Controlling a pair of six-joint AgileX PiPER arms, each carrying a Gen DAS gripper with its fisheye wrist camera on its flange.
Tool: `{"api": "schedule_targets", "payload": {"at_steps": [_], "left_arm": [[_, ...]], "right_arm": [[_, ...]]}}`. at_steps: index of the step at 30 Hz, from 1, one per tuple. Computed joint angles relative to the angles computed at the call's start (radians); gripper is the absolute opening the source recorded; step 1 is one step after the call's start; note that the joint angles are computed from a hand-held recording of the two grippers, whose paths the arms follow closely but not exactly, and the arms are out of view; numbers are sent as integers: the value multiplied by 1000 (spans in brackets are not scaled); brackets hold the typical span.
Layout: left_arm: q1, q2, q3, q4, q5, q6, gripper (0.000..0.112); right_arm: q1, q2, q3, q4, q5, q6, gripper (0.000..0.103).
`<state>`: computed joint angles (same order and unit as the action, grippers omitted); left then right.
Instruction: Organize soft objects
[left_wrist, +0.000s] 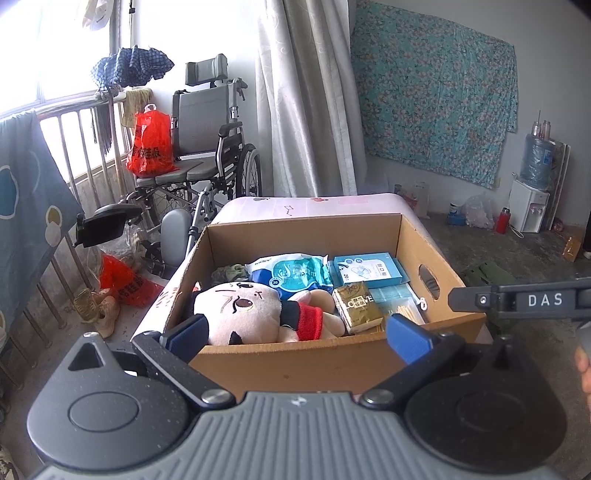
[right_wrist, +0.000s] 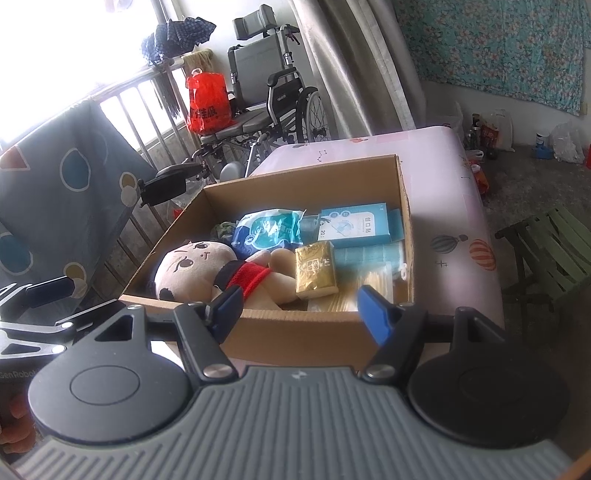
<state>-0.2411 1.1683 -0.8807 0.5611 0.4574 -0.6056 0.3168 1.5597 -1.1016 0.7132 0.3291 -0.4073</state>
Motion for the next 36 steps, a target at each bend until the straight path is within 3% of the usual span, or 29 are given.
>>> {"api": "schedule_targets", "payload": {"at_steps": [12,36], "left_arm": [[-39,23,-6,61,35,-51,103],[-25,-2,9,33,49,-32,103]], "right_arm": [[-15,0,9,20,8,-27,69],[8,-26,28,0,-5,-8,71]]}}
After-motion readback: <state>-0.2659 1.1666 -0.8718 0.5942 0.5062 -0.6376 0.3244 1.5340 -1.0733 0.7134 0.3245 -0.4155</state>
